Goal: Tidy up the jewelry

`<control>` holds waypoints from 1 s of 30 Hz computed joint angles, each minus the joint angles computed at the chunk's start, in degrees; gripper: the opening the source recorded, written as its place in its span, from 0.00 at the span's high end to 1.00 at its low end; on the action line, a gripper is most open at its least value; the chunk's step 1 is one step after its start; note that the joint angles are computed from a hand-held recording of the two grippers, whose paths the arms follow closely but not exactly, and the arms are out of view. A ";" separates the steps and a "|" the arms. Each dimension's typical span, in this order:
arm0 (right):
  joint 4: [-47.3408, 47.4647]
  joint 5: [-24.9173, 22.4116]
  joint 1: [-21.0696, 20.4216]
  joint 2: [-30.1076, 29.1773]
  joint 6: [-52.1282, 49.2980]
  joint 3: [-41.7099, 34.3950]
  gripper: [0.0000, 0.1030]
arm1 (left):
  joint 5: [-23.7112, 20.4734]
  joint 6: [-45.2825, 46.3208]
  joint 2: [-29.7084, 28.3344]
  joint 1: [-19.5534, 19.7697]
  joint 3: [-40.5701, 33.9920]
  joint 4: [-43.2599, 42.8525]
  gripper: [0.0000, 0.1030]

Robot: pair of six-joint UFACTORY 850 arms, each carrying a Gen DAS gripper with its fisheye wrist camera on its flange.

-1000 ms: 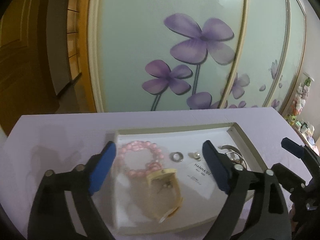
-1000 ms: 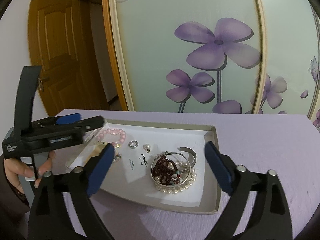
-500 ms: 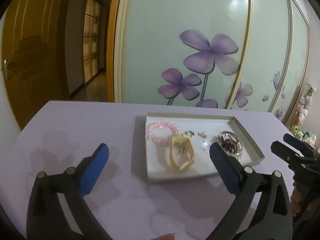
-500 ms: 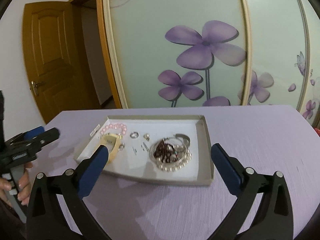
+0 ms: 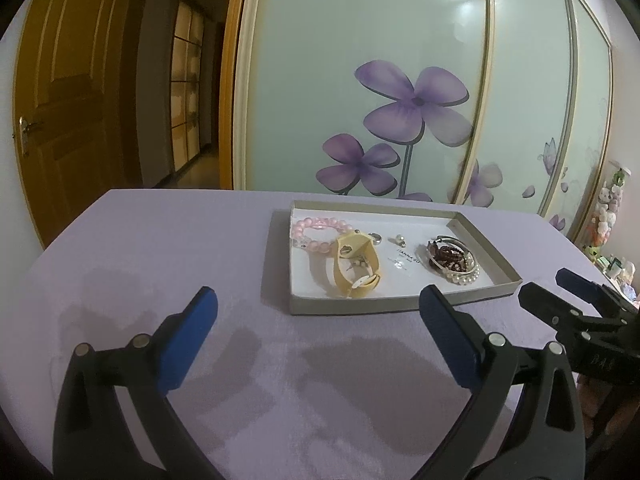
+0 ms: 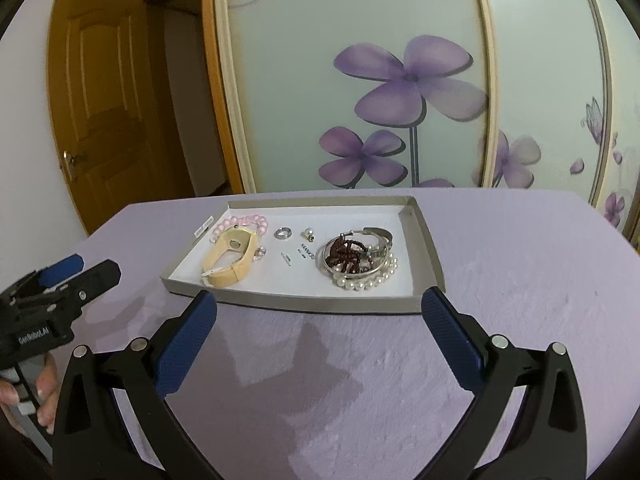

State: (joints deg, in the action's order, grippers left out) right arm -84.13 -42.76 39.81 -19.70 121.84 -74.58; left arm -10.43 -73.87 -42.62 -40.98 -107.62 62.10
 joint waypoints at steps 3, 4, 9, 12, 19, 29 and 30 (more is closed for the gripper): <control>-1.25 0.04 0.09 0.00 2.75 0.70 0.01 | 1.13 -7.94 0.14 0.08 1.01 7.58 0.02; -1.69 -0.01 0.20 0.01 3.31 0.87 0.01 | 1.40 -9.27 0.25 0.12 1.31 8.86 0.02; -4.09 -1.98 0.80 0.04 4.93 1.24 0.01 | 2.53 -11.52 0.40 0.25 1.74 11.18 0.02; -4.40 -2.67 1.01 0.25 4.84 1.24 0.01 | 2.72 -15.36 0.90 0.11 2.29 15.49 0.02; -3.46 -4.22 1.56 1.10 3.77 0.93 0.01 | 2.63 -21.97 2.35 -0.34 3.70 22.82 0.02; -4.43 -4.02 1.78 1.39 5.16 0.86 0.01 | 4.09 -24.15 3.34 -0.24 4.73 24.63 0.02; -4.55 -3.96 1.77 1.43 5.30 0.87 0.01 | 4.18 -23.90 3.36 -0.25 4.73 24.41 0.02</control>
